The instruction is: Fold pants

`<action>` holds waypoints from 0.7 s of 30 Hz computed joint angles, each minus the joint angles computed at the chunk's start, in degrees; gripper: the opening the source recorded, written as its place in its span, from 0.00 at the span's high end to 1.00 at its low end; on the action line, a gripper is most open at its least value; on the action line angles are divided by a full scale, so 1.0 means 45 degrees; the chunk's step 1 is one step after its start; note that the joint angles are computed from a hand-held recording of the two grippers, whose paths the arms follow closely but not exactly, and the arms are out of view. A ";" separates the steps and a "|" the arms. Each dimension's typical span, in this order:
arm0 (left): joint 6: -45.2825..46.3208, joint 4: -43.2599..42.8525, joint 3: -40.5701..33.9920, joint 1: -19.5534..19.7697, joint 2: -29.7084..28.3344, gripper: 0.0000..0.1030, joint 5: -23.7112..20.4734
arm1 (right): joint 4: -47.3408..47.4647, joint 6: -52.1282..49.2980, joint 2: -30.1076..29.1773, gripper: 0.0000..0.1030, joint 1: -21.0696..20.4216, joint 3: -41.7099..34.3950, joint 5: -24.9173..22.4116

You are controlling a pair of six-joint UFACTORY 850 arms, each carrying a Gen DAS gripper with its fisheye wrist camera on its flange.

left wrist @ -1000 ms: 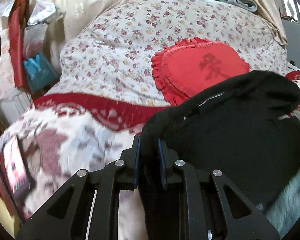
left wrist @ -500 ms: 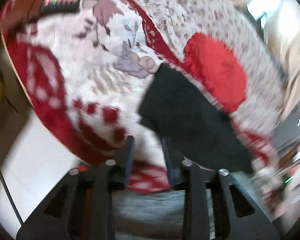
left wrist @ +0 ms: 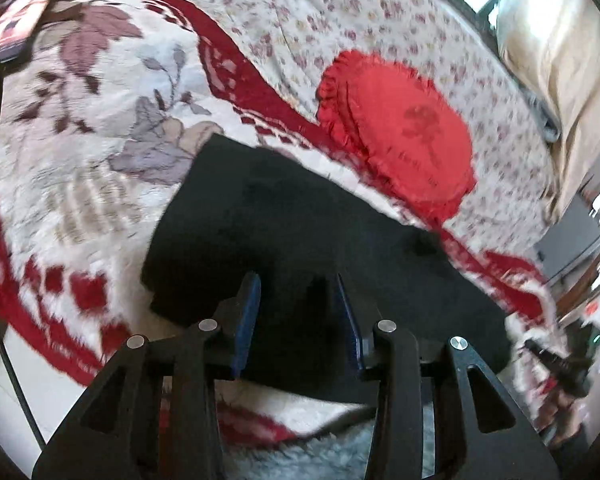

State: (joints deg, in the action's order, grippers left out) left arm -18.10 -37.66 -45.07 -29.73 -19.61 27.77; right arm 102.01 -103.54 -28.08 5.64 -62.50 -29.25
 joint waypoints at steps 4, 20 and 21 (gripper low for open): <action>0.1576 -0.1441 -0.0936 0.0248 -0.1079 0.65 -0.0581 | -0.2793 0.1972 -0.1425 0.97 0.0655 -0.1464 0.1015; 0.7580 -0.6045 -0.3159 0.0763 -0.1382 0.65 -0.1207 | -0.7653 0.7964 -0.3508 1.00 0.0782 -0.5361 0.0832; 0.8913 -0.7377 -0.3632 0.1151 -0.1916 0.66 -0.1686 | -0.8986 0.9078 -0.3957 1.00 0.0826 -0.5952 0.0951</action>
State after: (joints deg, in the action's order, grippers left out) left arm 22.00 -70.86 -61.41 -24.55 -28.23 20.18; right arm 61.57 -62.69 -45.88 9.36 -89.29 -24.97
